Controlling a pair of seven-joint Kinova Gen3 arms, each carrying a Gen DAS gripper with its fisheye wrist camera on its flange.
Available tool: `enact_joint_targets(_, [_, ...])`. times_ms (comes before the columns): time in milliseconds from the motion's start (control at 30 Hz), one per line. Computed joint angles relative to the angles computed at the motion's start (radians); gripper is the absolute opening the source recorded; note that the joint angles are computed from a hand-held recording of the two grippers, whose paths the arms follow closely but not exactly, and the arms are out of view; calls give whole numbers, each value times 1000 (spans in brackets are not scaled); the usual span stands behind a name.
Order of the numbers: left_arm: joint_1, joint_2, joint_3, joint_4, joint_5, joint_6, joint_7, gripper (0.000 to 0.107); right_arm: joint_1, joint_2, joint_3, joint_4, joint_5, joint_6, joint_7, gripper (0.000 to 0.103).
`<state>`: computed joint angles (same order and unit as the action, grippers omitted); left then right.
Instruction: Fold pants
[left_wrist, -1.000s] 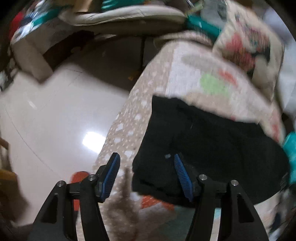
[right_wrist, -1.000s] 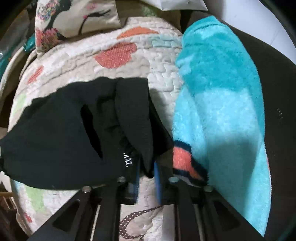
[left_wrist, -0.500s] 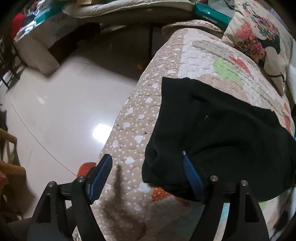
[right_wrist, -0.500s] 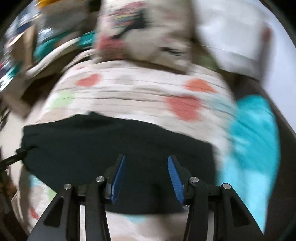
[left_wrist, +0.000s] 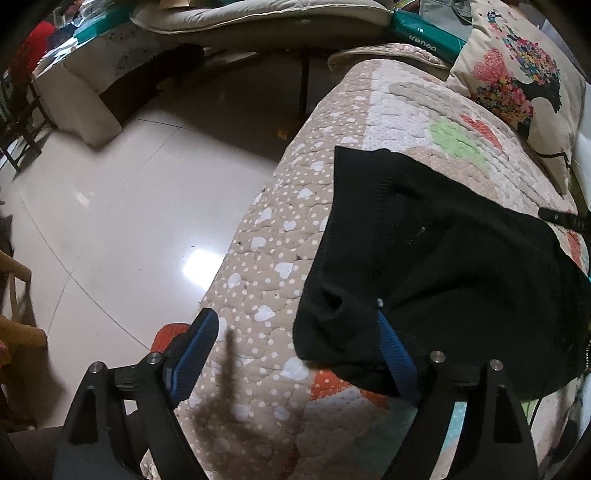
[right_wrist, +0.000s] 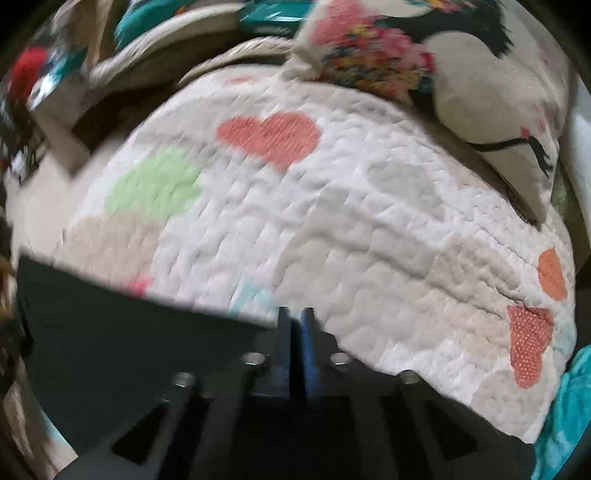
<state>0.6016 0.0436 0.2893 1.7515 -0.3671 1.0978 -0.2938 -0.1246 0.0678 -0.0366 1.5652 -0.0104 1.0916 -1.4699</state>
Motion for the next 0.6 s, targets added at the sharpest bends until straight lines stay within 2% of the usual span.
enact_joint_targets(67, [15, 9, 8, -6, -32, 19, 15, 88, -32, 16, 30, -13, 50, -13, -54, 1])
enact_joint_targets(133, [25, 9, 10, -1, -55, 20, 20, 89, -88, 44, 94, -31, 91, -12, -91, 1])
enact_joint_targets(167, [26, 5, 9, 3, -55, 16, 18, 89, -91, 51, 112, -37, 87, -15, -90, 1])
enact_joint_targets(233, [24, 1, 7, 8, -53, 10, 18, 89, -43, 40, 92, -38, 30, -21, -75, 3])
enact_joint_targets(300, [24, 4, 8, 3, -53, 17, 23, 89, 50, 28, 31, -46, -52, 4, -24, 23])
enact_joint_targets(333, [25, 6, 8, 0, -54, 21, 26, 89, 77, 10, 18, -36, -92, 7, 16, 53])
enact_joint_targets(367, [26, 8, 8, -3, -55, 24, 29, 89, 87, -15, 15, -13, -117, -6, 50, 67])
enact_joint_targets(500, [31, 8, 9, -1, -61, 25, 36, 89, 52, -87, 18, 58, -136, -14, 111, 63])
enact_joint_targets(567, [36, 9, 11, 0, -71, 28, 34, 89, 18, -99, -6, 88, -68, -24, 71, 51])
enact_joint_targets(600, [39, 8, 13, 1, -77, 30, 28, 89, 15, -88, -29, 99, -27, -25, 53, 51])
